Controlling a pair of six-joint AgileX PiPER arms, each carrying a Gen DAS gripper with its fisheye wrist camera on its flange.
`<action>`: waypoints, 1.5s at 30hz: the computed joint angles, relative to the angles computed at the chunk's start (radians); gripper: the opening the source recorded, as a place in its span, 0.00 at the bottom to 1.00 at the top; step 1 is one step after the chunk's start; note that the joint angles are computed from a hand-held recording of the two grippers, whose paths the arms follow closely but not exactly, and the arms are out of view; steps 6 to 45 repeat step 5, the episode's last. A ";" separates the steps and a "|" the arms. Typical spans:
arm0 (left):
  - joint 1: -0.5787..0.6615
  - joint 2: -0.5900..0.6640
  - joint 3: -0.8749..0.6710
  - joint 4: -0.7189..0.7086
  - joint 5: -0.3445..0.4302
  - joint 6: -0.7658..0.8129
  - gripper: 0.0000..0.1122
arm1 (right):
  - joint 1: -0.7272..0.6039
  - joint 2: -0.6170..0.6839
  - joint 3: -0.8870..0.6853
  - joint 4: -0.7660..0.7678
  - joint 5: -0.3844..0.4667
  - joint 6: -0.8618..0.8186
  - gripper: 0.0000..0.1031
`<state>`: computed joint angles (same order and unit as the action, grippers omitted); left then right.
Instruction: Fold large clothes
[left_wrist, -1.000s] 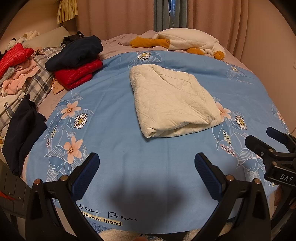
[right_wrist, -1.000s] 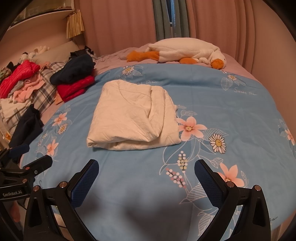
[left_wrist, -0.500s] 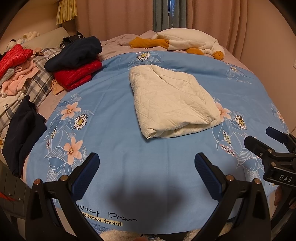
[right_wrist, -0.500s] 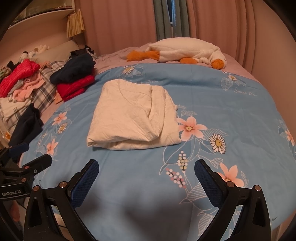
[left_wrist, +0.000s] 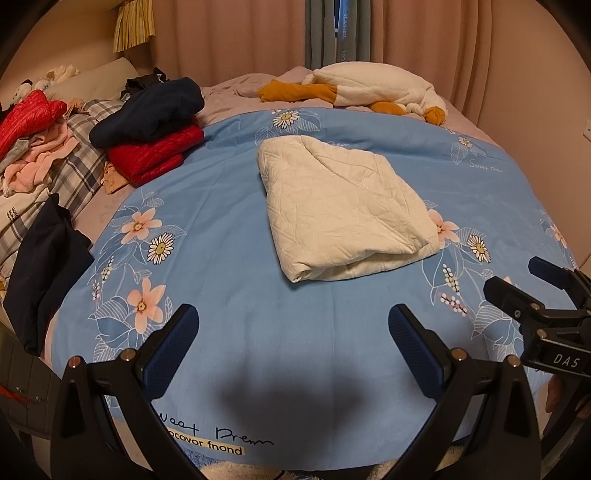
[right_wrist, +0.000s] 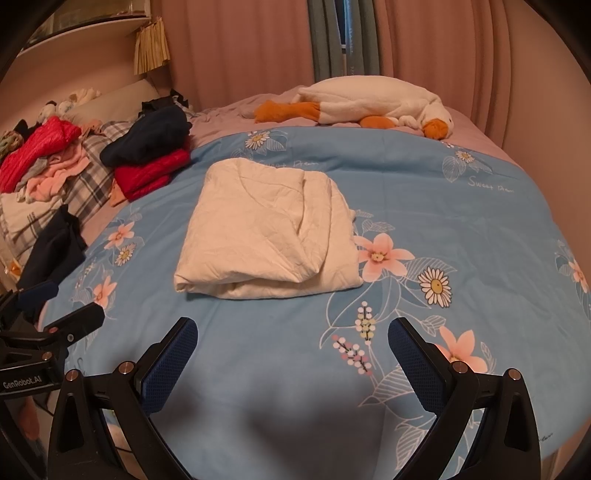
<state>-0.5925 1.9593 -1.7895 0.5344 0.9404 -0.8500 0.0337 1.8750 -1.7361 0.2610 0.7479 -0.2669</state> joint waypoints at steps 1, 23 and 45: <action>0.000 0.001 -0.002 0.000 0.001 0.000 0.91 | 0.000 0.001 -0.002 0.000 0.001 -0.001 0.99; 0.001 -0.001 0.002 0.000 -0.001 -0.001 0.91 | 0.001 -0.002 0.003 0.001 -0.002 0.000 0.99; 0.001 -0.001 0.002 0.000 -0.001 -0.001 0.91 | 0.001 -0.002 0.003 0.001 -0.002 0.000 0.99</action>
